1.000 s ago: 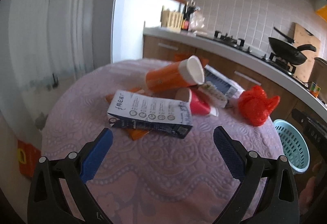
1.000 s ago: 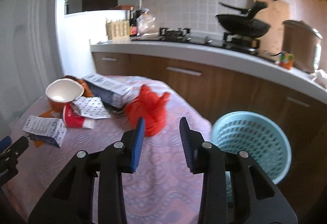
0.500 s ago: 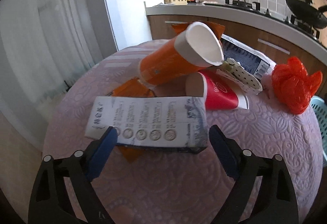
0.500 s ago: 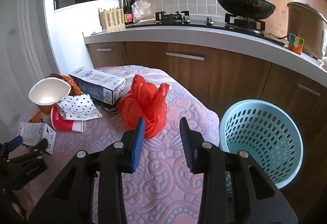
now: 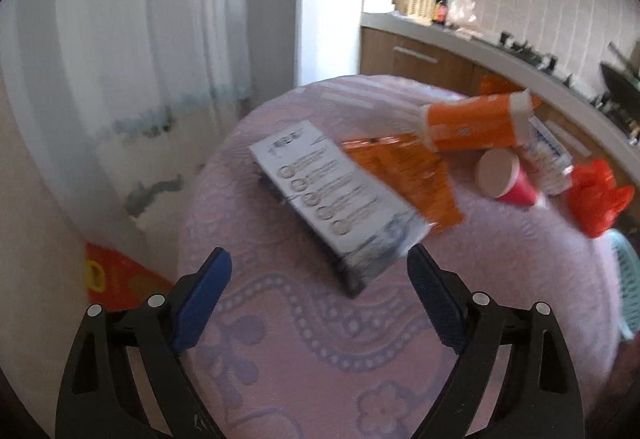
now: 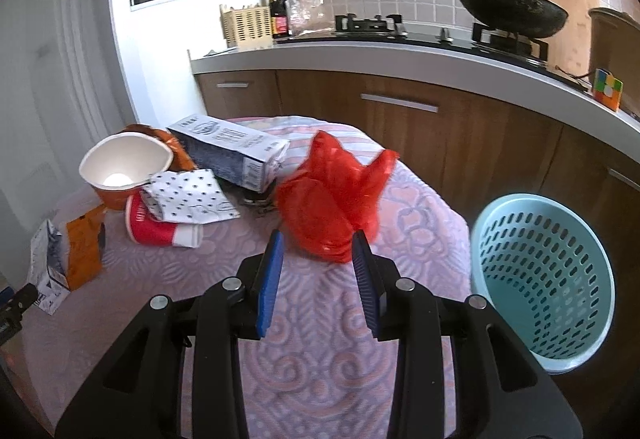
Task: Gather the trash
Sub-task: 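Grasp the white milk carton with the left tool while the right tool grasps the red bag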
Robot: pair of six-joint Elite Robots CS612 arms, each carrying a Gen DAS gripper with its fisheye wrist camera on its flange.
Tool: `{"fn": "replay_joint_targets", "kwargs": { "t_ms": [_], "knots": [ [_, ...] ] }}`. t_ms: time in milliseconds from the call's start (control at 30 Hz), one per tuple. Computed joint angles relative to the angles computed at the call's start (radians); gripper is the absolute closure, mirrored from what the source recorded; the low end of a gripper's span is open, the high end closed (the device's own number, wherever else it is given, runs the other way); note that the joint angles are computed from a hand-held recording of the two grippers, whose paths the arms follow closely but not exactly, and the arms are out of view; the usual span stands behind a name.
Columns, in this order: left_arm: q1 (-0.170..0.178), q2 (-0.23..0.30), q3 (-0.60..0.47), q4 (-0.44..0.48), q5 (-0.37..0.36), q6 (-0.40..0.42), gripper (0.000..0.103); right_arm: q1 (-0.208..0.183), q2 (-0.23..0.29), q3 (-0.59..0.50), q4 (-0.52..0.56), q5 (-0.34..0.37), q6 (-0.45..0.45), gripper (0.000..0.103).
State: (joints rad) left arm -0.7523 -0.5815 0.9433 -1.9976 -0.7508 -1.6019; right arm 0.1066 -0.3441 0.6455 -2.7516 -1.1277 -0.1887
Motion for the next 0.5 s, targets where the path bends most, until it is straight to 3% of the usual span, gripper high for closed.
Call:
{"fn": "replay_joint_targets", "kwargs": {
  "t_ms": [67, 133, 267, 367, 500],
  "knots": [
    [0.006, -0.01, 0.037, -0.149, -0.011, 0.035, 0.014, 0.002, -0.004, 0.006, -0.008, 0.005, -0.006, 0.071],
    [0.019, -0.007, 0.032, -0.202, -0.034, 0.025, 0.012, 0.002, -0.008, 0.015, -0.024, 0.004, -0.007, 0.071],
    [0.048, 0.024, -0.059, -0.029, -0.101, -0.124, 0.012, -0.003, -0.007, 0.021, -0.058, -0.005, 0.001, 0.058],
    [0.067, 0.057, -0.136, 0.109, -0.153, -0.2, 0.014, -0.012, 0.006, 0.0, -0.07, 0.0, 0.015, 0.057],
    [0.066, 0.073, -0.153, 0.114, -0.141, -0.187, 0.03, -0.028, 0.047, -0.085, -0.017, 0.034, 0.024, 0.051]
  ]
}}
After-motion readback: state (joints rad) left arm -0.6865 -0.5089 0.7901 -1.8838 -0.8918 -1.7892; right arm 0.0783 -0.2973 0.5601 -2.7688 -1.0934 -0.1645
